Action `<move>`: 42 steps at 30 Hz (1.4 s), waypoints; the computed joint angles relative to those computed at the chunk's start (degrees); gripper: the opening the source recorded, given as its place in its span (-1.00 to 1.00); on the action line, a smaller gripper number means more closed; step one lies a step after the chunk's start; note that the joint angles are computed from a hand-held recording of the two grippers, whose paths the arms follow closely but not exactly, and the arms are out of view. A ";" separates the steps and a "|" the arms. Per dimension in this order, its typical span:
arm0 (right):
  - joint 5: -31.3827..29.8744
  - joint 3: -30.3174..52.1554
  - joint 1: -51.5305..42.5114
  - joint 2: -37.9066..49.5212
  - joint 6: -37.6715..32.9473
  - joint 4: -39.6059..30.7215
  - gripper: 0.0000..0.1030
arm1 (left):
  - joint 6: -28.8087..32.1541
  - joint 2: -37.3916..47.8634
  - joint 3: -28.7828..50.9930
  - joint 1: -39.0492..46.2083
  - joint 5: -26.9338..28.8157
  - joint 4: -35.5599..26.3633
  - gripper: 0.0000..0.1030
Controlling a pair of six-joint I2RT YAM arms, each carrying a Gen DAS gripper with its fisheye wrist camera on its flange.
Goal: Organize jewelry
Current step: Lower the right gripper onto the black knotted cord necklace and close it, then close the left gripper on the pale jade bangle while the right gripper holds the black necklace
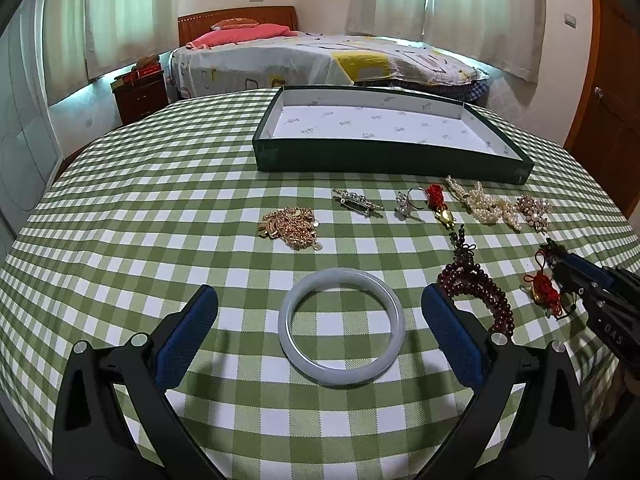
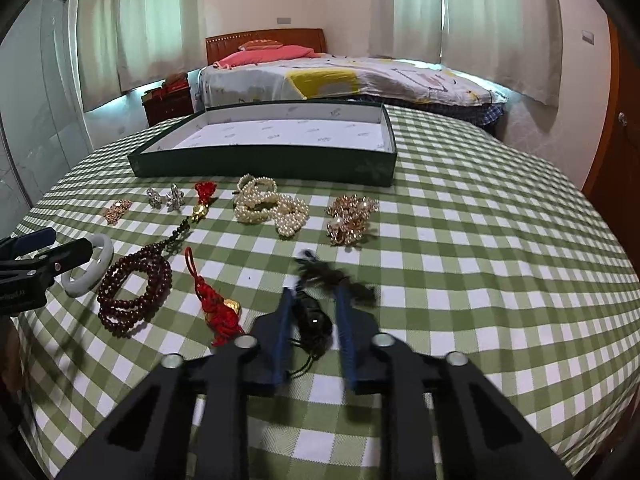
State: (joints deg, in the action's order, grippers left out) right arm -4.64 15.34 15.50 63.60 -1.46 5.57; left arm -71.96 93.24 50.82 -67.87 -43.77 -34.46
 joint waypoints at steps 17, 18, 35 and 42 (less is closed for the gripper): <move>-3.22 -0.01 -4.27 -0.09 0.66 -0.28 -0.61 | 1.64 2.92 1.23 1.94 3.74 0.78 0.92; -3.46 -0.04 -4.42 -0.07 0.69 -0.23 -0.61 | 1.22 2.98 0.88 2.64 4.92 0.82 0.92; -5.55 -0.34 -5.16 -0.20 0.79 -0.37 -0.47 | 0.82 2.10 -0.49 0.81 2.97 2.01 0.35; -5.19 -0.69 -4.82 -1.85 0.24 -2.01 -0.59 | 0.77 2.24 -0.30 0.79 3.00 1.97 0.34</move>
